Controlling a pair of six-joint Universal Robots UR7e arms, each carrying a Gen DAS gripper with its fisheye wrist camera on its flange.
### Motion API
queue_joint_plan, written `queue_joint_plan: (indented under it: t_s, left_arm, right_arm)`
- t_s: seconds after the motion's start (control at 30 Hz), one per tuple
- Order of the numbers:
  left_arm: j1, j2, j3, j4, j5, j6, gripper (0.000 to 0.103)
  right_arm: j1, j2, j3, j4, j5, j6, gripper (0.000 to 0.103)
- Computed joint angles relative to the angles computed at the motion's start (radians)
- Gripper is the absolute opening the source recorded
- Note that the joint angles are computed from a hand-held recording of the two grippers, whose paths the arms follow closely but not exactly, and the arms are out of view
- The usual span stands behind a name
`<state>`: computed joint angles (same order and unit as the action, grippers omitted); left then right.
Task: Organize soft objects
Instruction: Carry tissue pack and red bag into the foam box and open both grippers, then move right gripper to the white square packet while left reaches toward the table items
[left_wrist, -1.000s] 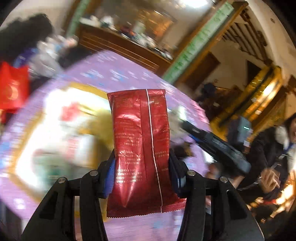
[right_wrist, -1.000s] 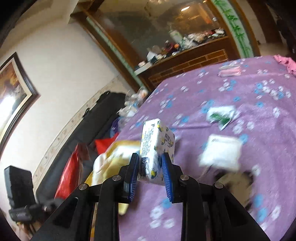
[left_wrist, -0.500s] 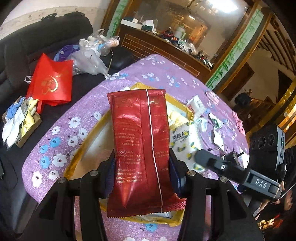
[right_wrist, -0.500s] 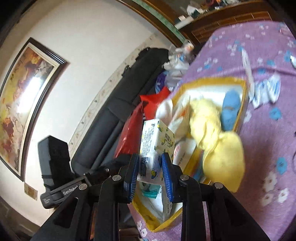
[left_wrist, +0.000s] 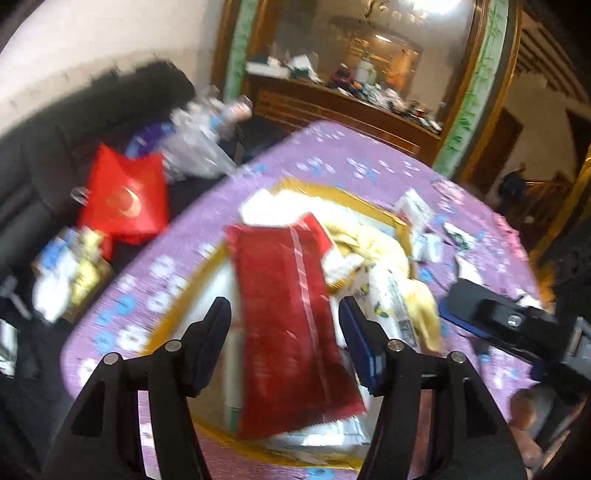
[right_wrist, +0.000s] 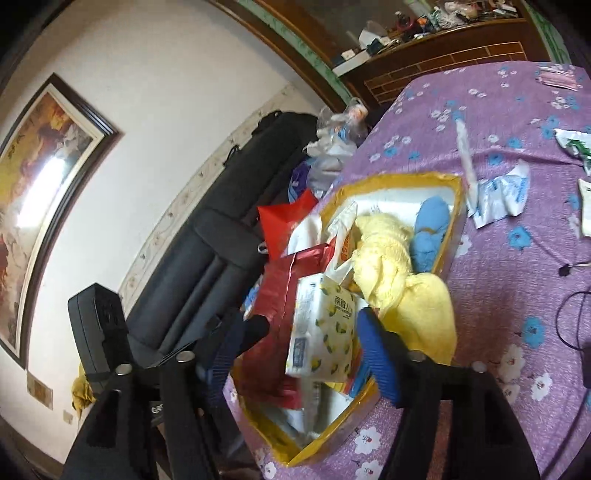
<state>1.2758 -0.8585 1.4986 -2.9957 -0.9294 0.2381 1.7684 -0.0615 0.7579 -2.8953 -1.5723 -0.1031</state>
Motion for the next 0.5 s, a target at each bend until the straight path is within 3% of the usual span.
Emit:
queue_joint_plan:
  t_s: [0.07, 0.13, 0.37, 0.5]
  left_arm:
    - [-0.022, 0.024, -0.002, -0.053, 0.116, 0.026, 0.067]
    - [-0.036, 0.030, -0.017, 0.026, 0.188, 0.030, 0.067]
    - [-0.048, -0.053, 0.064, 0.023, -0.027, -0.016, 0.067]
    - [-0.064, -0.055, 0.039, 0.117, -0.144, -0.047, 0.067]
  right_arm:
    - [0.000, -0.029, 0.062, -0.040, -0.019, -0.023, 0.068]
    - [0.004, -0.040, 0.084, -0.054, -0.043, -0.032, 0.068]
    - [0.005, -0.178, 0.310, -0.214, -0.097, -0.137, 0.069]
    - [-0.007, -0.243, 0.384, -0.282, -0.126, -0.164, 0.082]
